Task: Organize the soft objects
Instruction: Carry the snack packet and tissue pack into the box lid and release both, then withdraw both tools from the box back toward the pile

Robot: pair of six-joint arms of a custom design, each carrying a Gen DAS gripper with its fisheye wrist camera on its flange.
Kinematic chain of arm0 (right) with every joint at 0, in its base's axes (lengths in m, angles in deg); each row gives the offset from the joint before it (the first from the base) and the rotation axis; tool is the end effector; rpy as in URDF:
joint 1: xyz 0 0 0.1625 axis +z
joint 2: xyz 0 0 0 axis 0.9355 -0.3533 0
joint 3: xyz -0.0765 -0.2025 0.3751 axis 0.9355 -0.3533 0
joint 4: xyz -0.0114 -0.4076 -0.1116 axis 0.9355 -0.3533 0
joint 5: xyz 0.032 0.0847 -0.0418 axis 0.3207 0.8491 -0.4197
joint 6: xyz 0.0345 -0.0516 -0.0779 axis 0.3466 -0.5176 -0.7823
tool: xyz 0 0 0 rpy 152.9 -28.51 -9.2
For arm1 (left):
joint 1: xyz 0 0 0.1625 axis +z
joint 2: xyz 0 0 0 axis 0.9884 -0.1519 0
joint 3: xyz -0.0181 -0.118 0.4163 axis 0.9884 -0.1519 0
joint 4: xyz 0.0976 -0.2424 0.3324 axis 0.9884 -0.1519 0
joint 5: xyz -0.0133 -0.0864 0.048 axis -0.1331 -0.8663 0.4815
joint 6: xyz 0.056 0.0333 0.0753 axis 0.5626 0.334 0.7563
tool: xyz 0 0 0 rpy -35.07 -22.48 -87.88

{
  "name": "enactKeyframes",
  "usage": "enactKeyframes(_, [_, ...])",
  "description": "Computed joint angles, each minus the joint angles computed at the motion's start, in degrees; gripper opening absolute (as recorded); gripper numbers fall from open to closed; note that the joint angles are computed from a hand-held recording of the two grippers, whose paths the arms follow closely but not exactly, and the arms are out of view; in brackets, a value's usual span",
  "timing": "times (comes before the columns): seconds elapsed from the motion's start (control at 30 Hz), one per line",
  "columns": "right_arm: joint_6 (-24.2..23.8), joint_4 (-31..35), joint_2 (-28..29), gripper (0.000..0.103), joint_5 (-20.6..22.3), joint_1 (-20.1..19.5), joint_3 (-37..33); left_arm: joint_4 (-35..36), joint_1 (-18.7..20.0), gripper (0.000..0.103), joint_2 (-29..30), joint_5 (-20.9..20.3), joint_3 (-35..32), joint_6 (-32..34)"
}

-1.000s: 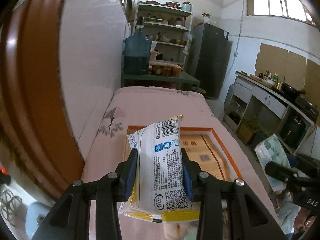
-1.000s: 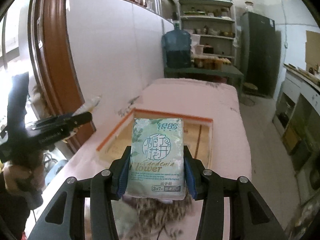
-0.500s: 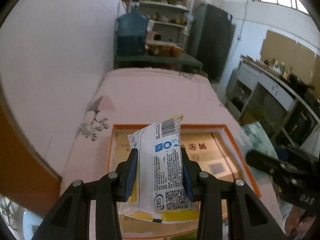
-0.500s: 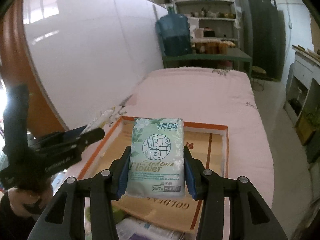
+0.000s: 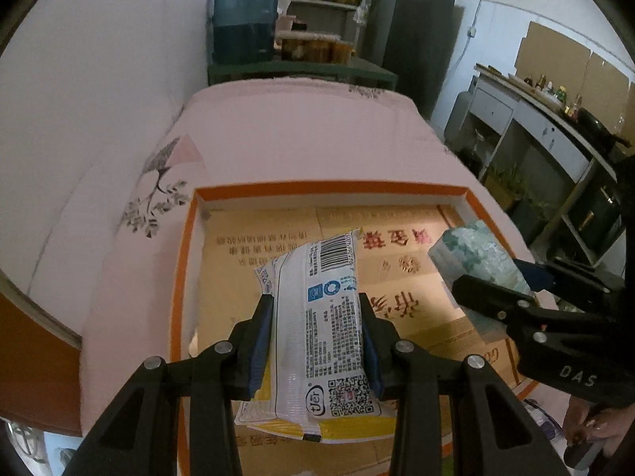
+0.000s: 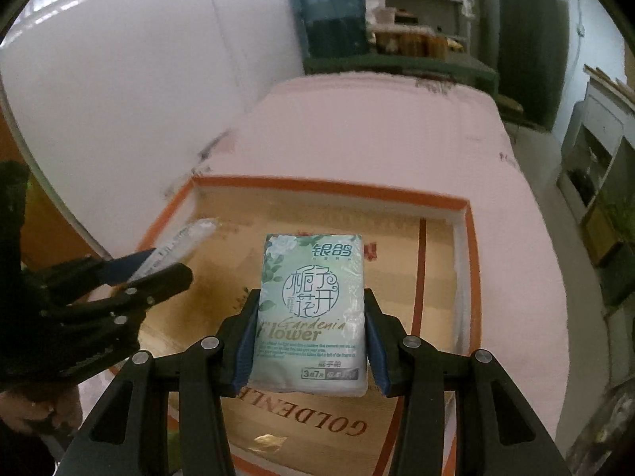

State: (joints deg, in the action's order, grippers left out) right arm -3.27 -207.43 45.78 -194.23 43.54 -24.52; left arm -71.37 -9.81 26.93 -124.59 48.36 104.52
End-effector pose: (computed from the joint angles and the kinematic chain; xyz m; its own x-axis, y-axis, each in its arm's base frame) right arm 0.3924 -0.7683 0.0158 -0.7903 0.0454 0.6110 -0.3453 0.7908 -0.5053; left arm -0.0887 -0.8161 0.3067 -0.6946 0.4862 -0.5302 0.6625 0.7196 -0.2080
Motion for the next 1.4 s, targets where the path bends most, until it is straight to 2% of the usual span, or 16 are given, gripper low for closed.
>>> enactKeyframes(0.13, [2.2,3.2,0.2,0.048,0.3,-0.8,-0.5,0.2,0.4,0.041,0.7,-0.1,-0.2,1.0])
enactKeyframes(0.27, [4.9,4.8,-0.8,0.051,1.2,-1.3,1.1,3.4,0.6,0.045,1.1,-0.3,-1.5,-0.5])
enactKeyframes(0.33, [5.9,5.9,-1.0,0.052,1.1,-1.5,1.3,4.3,0.5,0.052,1.0,0.2,-1.7,-1.2])
enactKeyframes(0.53, [5.3,4.9,-1.4,0.061,-0.3,-1.0,2.5,2.3,0.5,0.059,-0.1,0.3,-0.5,-3.2])
enactKeyframes(0.73, [4.3,1.0,-2.8,0.062,-1.7,0.3,5.6,-2.3,-0.2,0.06,-3.7,-2.1,3.8,0.0])
enactKeyframes(0.87, [3.6,-1.8,-3.4,0.063,-3.2,1.3,7.4,-0.9,-0.6,0.06,-5.6,-4.1,5.2,-0.8])
enactKeyframes(1.0, [3.8,-5.1,-4.4,0.063,-3.3,2.4,9.9,1.3,-0.5,0.06,-8.0,-8.2,6.5,-3.8])
enactKeyframes(1.07, [3.9,-7.0,-5.0,0.063,-3.4,3.0,11.3,1.5,-0.7,0.06,-9.1,-8.4,7.7,-5.1])
enactKeyframes(1.2, [3.8,-10.8,-6.1,0.063,-3.8,4.4,14.0,-5.0,-1.9,0.06,-12.4,-6.6,13.2,-2.6])
enactKeyframes(1.4, [3.2,-15.4,-6.9,0.063,-7.2,7.7,17.7,-12.0,-3.0,0.06,-17.8,-6.0,20.1,-0.4])
